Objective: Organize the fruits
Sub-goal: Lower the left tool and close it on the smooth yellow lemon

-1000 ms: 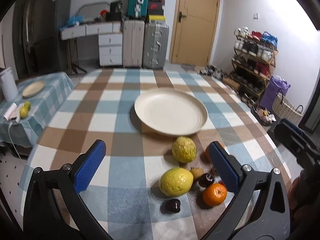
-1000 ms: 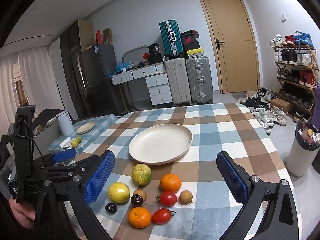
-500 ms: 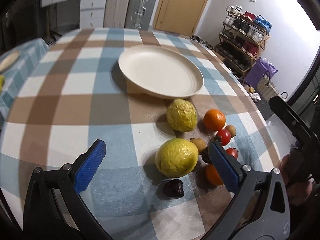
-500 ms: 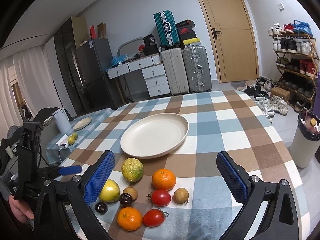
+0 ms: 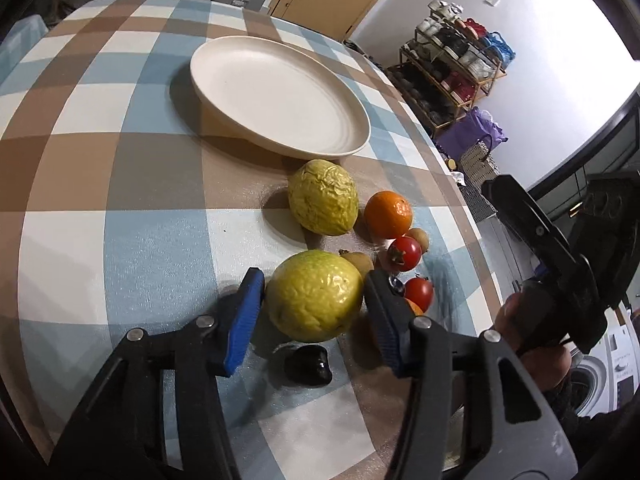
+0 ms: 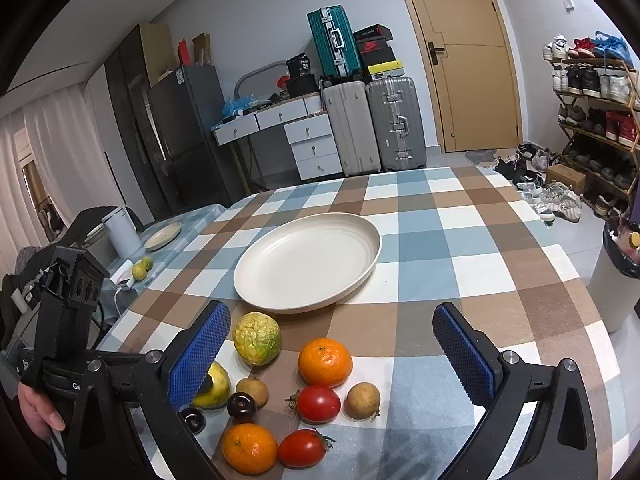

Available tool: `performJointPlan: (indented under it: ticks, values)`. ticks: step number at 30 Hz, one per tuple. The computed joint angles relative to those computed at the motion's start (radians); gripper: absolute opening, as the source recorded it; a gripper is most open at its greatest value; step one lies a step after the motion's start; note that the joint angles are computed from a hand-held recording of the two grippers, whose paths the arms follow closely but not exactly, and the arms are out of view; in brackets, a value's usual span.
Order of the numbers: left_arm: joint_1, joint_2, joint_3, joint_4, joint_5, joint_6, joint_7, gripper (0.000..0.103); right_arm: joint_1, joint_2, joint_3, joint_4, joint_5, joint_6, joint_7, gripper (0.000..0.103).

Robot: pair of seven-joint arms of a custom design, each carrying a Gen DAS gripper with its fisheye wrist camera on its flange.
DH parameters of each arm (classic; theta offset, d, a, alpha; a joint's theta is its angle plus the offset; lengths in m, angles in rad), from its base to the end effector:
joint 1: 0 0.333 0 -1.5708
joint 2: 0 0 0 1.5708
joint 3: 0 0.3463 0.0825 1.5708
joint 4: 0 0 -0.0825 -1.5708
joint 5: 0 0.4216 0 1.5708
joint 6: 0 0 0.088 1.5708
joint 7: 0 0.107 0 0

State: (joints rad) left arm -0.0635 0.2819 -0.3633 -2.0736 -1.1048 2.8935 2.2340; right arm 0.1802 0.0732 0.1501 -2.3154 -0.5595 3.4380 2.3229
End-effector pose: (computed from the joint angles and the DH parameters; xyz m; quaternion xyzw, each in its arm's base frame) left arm 0.6071 -0.2079 0.3393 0.6474 -0.6665 0.3690 0.0199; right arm 0.5290 0.2447 0.4333 -0.6755 0.5538 -0.1733 0.4549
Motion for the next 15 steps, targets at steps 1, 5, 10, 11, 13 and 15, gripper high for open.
performJointPlan:
  ticks: [1, 5, 10, 11, 13, 15]
  values:
    - [0.002, 0.004, -0.002, 0.004, -0.004, 0.000, 0.010, 0.049, -0.001, 0.002, 0.002, 0.004, -0.005, -0.004, 0.004, 0.103]
    - [0.019, 0.005, -0.010, 0.012, -0.051, -0.025, 0.046, 0.048, -0.030, 0.016, 0.029, 0.026, -0.048, -0.019, 0.042, 0.103]
    - [0.015, 0.003, 0.003, 0.015, -0.082, -0.034, 0.076, 0.048, -0.101, 0.025, 0.087, 0.048, -0.157, -0.030, 0.133, 0.103]
    - [0.013, 0.005, 0.006, 0.017, -0.088, -0.030, 0.083, 0.048, -0.115, 0.028, 0.099, 0.054, -0.180, -0.034, 0.152, 0.103]
    - [0.013, 0.004, 0.006, 0.017, -0.110, -0.022, 0.102, 0.048, -0.177, 0.040, 0.153, 0.076, -0.265, -0.043, 0.224, 0.103]
    - [0.020, -0.004, 0.004, 0.012, -0.150, -0.032, 0.134, 0.048, -0.275, 0.055, 0.239, 0.103, -0.391, -0.045, 0.334, 0.103]
